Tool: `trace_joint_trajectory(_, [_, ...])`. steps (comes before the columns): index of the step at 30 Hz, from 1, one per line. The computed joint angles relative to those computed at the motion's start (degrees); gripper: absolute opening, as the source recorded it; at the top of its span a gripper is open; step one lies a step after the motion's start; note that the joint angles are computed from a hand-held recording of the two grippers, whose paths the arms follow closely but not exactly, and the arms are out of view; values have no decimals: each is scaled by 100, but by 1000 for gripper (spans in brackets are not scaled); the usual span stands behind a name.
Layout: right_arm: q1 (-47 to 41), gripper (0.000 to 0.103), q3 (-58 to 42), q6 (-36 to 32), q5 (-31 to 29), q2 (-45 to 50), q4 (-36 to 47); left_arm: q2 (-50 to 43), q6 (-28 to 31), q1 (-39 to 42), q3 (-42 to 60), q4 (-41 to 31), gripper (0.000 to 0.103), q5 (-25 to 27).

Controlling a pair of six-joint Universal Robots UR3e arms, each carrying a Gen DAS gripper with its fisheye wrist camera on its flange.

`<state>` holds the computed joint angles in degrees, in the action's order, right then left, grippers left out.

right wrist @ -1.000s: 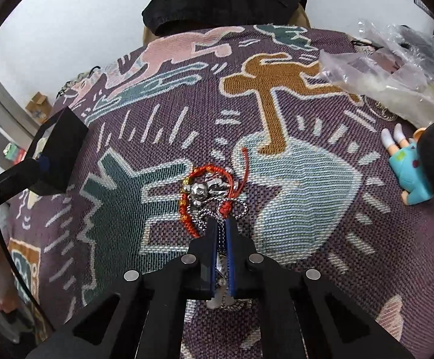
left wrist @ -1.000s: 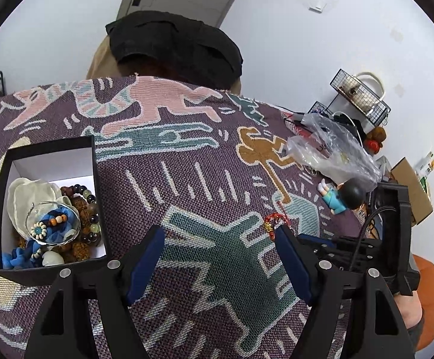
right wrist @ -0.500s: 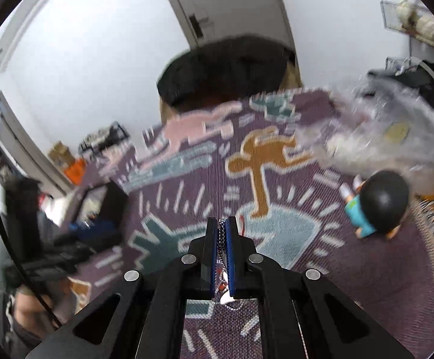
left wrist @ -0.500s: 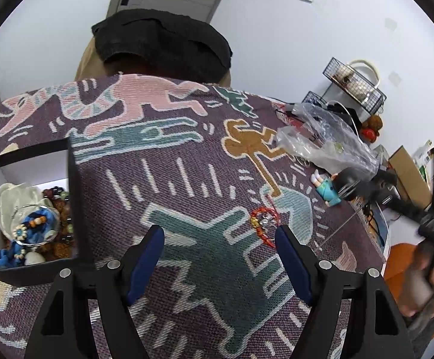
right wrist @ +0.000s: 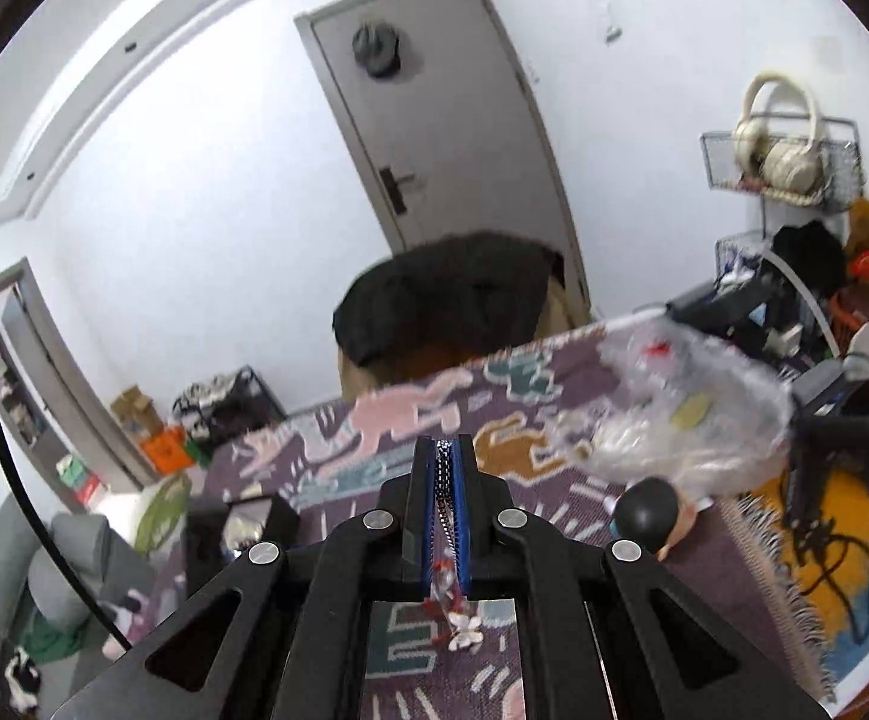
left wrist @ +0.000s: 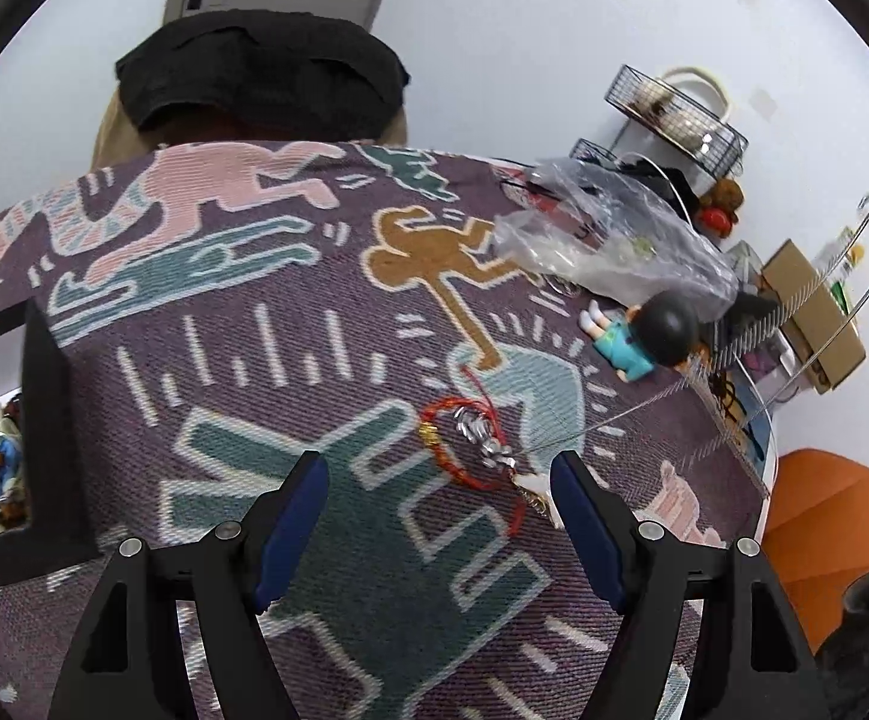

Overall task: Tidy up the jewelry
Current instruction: 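Lift the red bracelets and chains high with the right gripper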

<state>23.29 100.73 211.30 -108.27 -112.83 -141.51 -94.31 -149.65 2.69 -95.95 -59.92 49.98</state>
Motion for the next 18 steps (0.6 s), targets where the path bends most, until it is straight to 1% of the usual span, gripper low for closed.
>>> trace_joint_trajectory(11, [792,7,-567,-63,-1129,-67,72,-198,-307,-636,87,314,77,204])
trace_joint_trajectory(18, [1085,7,-787,-168,-1642,-271,90,-442,-525,-1052,308,485,77,341])
